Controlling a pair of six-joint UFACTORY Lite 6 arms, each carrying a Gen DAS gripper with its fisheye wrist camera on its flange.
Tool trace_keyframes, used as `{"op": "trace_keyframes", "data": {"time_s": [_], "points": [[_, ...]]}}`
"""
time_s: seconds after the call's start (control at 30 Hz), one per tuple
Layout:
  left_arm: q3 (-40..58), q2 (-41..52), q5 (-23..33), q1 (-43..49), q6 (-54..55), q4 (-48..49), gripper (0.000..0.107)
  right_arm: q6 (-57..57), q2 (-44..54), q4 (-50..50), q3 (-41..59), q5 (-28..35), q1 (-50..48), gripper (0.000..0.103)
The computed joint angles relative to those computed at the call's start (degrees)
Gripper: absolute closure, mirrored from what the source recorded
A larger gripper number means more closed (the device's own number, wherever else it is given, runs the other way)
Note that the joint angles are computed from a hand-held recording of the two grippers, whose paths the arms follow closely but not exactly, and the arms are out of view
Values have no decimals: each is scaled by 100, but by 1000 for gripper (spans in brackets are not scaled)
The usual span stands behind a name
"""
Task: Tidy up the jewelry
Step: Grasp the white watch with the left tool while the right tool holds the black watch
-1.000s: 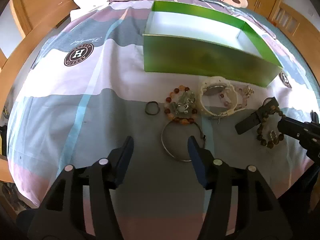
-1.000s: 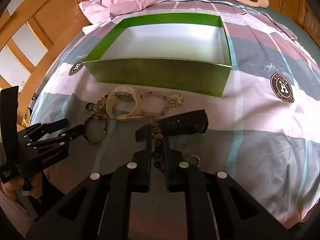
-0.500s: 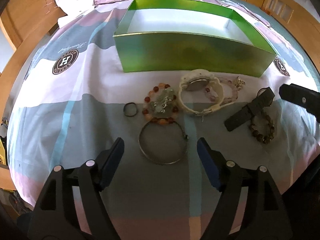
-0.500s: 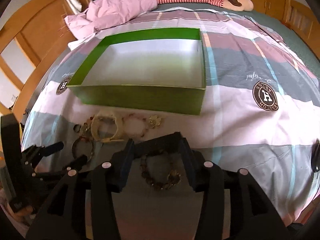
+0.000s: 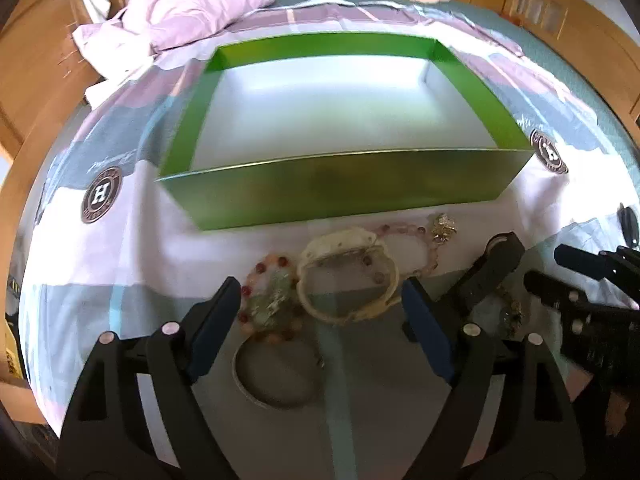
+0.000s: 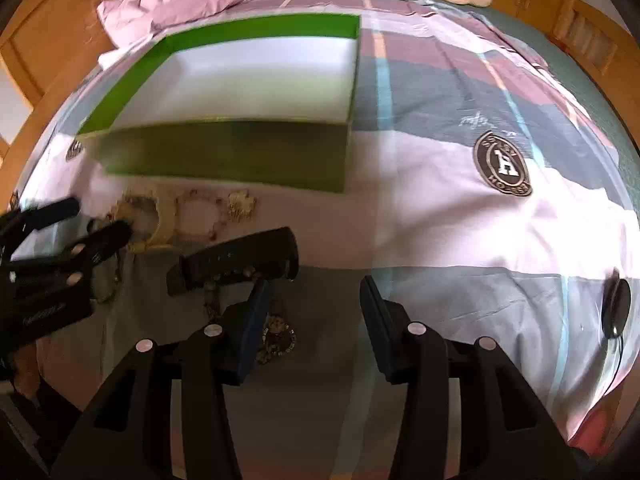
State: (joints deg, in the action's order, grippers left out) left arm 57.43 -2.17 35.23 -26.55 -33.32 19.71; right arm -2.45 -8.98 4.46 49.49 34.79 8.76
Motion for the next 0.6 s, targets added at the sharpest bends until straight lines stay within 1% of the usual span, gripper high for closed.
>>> {"op": "trace_keyframes", "data": {"time_s": [0.1,0.17,0.2,0.27,0.37,0.4,0.43,0.47,0.5,0.53,0.57,0.6], "points": [[195,321,-41,41,159,-104,37,-55,149,-102,-19,-261,112,57],[260,453,-72,119,312,-230,42,-279,260,47,-2,-425,81,64],[296,520,-98,181,444,-337,44,-525,372,281,43,-499,50,64],[311,600,-158,274,618,-496,47,-768,562,532,152,-581,7,70],[440,850,-211,398,793,-623,49,-1013,888,795,324,-710,-2,73],[470,922,-254,457,913,-742,51,-1192,952,969,366,-721,-45,77],[493,973,-279,496,992,-829,53,-1418,1027,1198,400,-728,-83,86],[517,1031,-306,547,1149,-995,60,-1615,1082,1381,434,-684,-129,90],[543,1096,-314,586,1221,-1077,70,-1684,1102,1476,457,-657,-153,91],[562,1128,-305,572,1109,-974,75,-1817,1085,1624,460,-619,-192,93],[561,1134,-295,559,1016,-874,82,-1932,1046,1748,470,-557,-232,94],[554,1120,-302,556,1016,-868,86,-1882,1017,1686,483,-548,-239,94]]}}
